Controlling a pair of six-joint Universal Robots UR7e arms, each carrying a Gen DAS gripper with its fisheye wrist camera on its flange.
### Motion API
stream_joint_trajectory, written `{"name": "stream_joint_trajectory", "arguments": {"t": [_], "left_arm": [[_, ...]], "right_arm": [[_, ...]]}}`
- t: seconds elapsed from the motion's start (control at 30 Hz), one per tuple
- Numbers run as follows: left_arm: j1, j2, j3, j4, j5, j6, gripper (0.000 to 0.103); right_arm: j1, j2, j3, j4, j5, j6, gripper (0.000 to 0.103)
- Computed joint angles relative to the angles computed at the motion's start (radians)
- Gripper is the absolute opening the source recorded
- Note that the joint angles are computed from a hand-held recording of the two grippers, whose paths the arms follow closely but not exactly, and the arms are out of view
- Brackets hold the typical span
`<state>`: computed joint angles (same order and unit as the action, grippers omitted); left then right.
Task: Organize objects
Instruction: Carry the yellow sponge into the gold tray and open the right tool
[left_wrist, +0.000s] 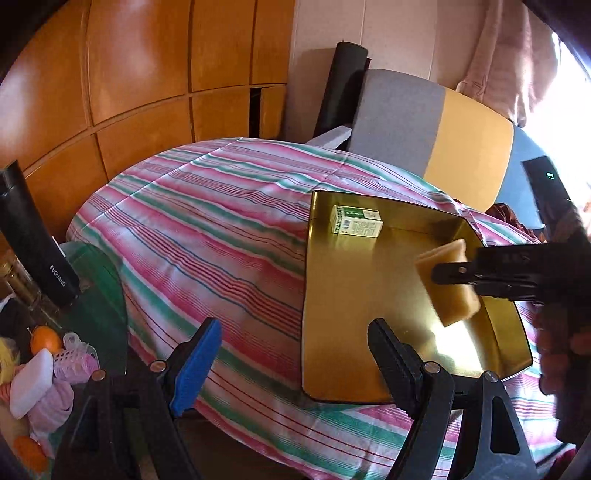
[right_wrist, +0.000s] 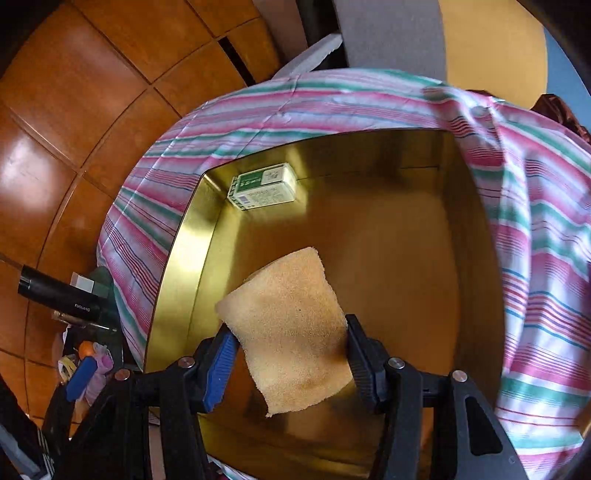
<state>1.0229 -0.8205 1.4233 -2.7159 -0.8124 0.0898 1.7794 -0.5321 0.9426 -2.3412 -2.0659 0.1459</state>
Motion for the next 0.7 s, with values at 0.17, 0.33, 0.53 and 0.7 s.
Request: {"name": "stream_joint_trajectory", "arguments": {"t": [0.17, 0.33, 0.53, 0.7], "left_arm": [[0.016, 0.001, -0.016, 0.019, -0.002, -0.019, 0.082], [0.027, 0.001, -0.023, 0.031, 0.003, -0.043, 0.082], [0.03, 0.002, -0.023, 0.031, 0.005, -0.051, 0.082], [0.024, 0.003, -0.019, 0.015, 0.003, -0.039, 0.082]], "right_arm": [[-0.005, 0.155, -0.275, 0.158, 0.035, 0.072, 0.06], [-0.017, 0.212, -0.374, 0.107, 0.169, 0.114, 0.086], [-0.006, 0.167, -0.288, 0.046, 0.168, 0.055, 0.087], [0.006, 0.055, -0.079, -0.073, 0.104, -0.003, 0.087]]}}
